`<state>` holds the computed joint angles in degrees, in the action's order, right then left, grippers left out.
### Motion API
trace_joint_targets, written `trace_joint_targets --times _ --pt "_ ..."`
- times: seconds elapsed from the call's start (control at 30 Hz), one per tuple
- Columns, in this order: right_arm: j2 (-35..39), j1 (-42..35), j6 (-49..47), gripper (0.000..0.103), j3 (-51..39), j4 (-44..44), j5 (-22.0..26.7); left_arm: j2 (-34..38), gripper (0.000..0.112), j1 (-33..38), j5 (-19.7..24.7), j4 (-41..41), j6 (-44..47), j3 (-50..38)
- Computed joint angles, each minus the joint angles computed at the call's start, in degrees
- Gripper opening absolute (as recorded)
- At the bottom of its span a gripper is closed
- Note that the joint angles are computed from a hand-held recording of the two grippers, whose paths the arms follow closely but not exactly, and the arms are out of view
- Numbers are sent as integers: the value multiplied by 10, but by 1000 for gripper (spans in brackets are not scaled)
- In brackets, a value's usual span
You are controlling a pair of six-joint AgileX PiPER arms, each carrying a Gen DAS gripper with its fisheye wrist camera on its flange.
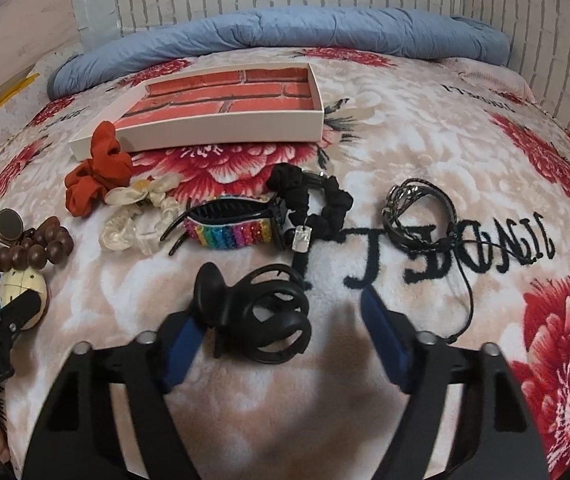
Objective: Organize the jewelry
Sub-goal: 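Grasp the plush yellow keychain with the left tool while the right tool grasps the black claw clip, then carry the keychain and claw clip into the brick-pattern tray and release both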
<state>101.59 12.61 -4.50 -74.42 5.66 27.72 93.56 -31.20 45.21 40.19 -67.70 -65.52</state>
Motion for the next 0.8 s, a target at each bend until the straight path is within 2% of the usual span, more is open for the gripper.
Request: trace_joint_targets --times 0.17,0.4,0.8 --pt "7 -3 -19 62 -6 22 5 13 78 5 -4 -16 18 -8" --pt "9 4 -38 44 -6 30 4 10 75 14 -20 -18 15 0" --pt "-5 -9 -94 44 10 89 -6 -23 61 12 -48 -15 5 32"
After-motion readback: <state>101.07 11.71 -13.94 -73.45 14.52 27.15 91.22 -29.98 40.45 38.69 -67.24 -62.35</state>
